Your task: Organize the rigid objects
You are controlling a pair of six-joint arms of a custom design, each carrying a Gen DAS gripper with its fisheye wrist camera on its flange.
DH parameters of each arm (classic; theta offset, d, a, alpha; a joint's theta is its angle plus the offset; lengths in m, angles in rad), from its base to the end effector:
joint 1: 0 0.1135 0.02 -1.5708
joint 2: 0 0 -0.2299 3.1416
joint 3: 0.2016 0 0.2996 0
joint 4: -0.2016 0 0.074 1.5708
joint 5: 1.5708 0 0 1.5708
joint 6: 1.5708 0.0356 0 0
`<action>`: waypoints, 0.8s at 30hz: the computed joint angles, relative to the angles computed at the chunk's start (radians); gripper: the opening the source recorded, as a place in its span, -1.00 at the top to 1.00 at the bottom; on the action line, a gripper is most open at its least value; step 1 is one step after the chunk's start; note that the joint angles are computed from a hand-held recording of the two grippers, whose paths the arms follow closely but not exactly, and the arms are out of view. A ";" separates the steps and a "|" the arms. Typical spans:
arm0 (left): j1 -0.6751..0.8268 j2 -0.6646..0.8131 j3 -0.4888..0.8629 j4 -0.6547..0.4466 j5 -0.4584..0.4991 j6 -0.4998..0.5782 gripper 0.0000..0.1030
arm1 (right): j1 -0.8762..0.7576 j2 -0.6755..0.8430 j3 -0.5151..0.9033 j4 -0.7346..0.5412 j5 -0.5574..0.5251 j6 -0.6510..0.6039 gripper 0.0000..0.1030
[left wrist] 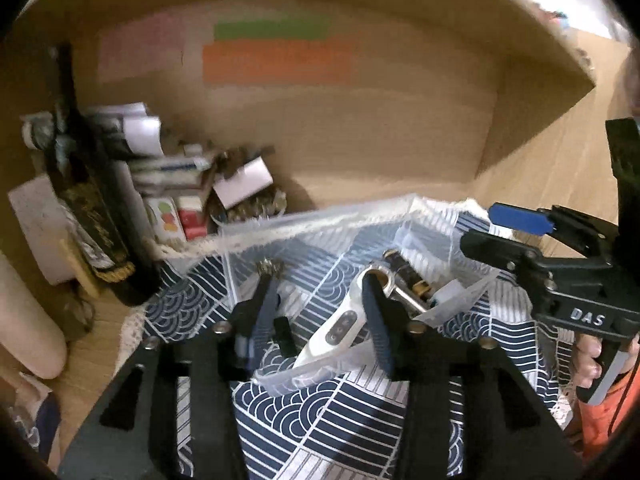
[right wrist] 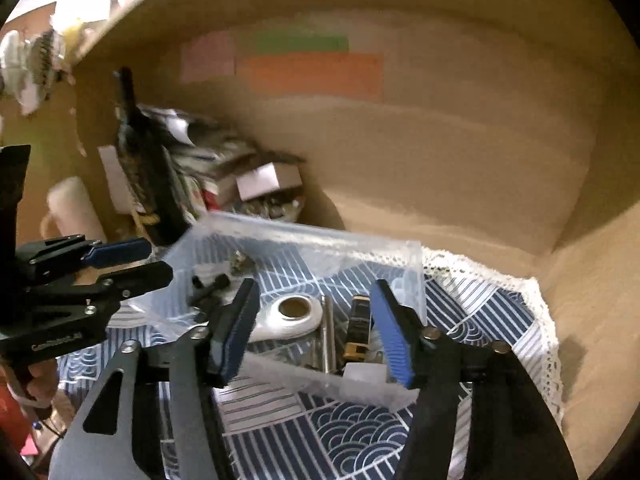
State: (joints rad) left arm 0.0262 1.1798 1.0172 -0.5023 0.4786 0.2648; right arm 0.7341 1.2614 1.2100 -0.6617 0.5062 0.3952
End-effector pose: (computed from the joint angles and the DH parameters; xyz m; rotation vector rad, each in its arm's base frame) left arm 0.3152 -0.0081 0.2726 0.5114 2.1125 -0.3687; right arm 0.2534 0.2054 0.3085 -0.1127 2.1776 0.0567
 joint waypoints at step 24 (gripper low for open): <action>0.263 -0.659 -0.259 -0.119 0.262 0.006 -0.99 | 0.420 -0.237 -0.100 -0.082 0.485 0.192 -1.00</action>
State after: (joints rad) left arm 0.2893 0.5210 0.7582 -0.6217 0.7403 0.2710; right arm 1.1536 1.0240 1.1101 -0.7434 0.9912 0.5868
